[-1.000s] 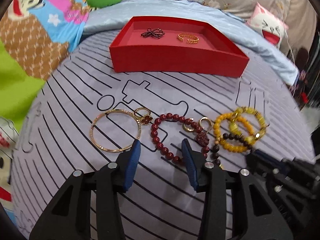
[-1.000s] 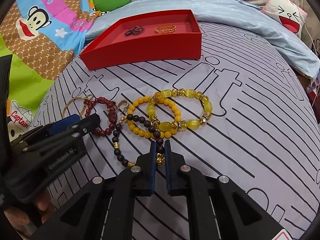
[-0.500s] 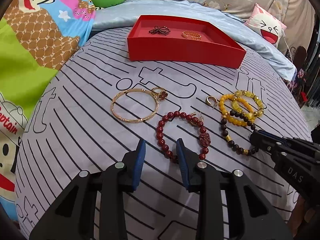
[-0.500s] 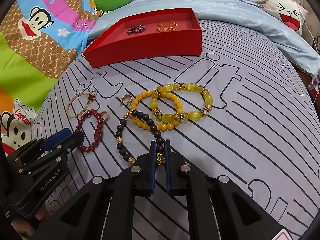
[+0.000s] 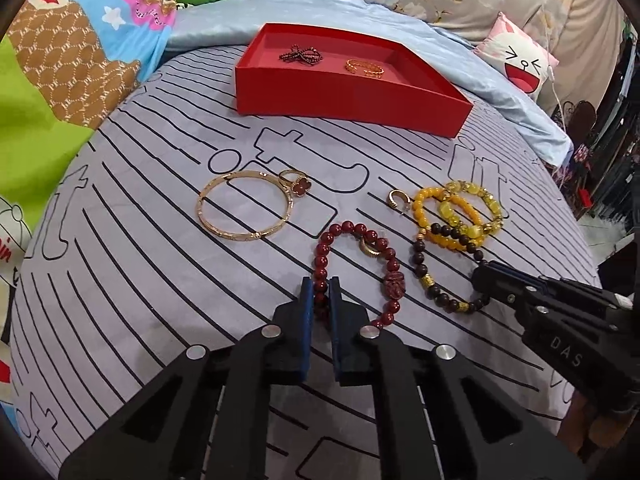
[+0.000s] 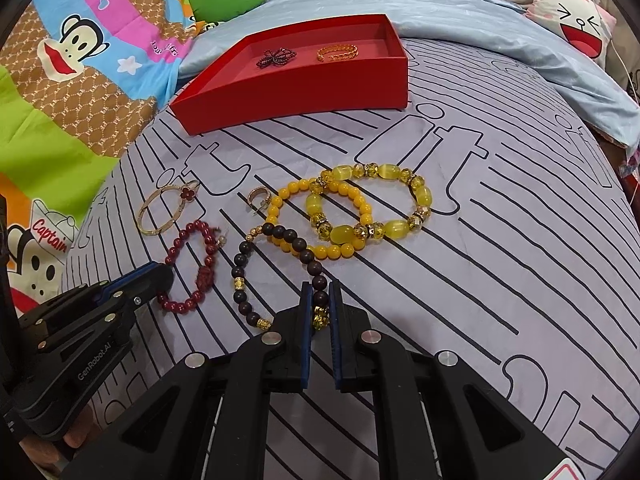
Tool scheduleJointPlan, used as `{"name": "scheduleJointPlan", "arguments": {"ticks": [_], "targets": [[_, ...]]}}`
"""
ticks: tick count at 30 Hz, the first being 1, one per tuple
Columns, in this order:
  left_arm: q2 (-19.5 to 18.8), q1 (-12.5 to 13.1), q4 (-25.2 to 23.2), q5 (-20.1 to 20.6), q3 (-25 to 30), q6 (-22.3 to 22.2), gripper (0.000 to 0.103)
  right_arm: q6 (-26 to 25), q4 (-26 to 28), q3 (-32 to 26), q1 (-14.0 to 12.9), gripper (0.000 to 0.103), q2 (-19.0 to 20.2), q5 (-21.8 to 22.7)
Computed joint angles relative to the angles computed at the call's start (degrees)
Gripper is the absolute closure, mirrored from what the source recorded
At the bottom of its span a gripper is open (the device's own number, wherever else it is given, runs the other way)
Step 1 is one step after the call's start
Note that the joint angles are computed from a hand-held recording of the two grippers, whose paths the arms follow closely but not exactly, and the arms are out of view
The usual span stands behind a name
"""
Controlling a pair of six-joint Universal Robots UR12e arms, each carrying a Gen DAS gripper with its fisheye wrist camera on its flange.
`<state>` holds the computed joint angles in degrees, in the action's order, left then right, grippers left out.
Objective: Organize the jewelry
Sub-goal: 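Close the left gripper on the red beaded bracelet while the right holds its bracelet, then carry both beaded bracelets into the red tray and open both grippers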
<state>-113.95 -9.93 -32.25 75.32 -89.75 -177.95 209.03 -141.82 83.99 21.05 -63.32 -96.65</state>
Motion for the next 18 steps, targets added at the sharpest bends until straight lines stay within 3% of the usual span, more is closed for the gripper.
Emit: {"name": "scheduleJointPlan", "arguments": {"ticks": [18], "targets": [[1.10, 1.32, 0.60, -6.13, 1.28, -1.06, 0.096, -1.56, -2.91, -0.69, -0.14, 0.095, -0.99, -0.22]]}}
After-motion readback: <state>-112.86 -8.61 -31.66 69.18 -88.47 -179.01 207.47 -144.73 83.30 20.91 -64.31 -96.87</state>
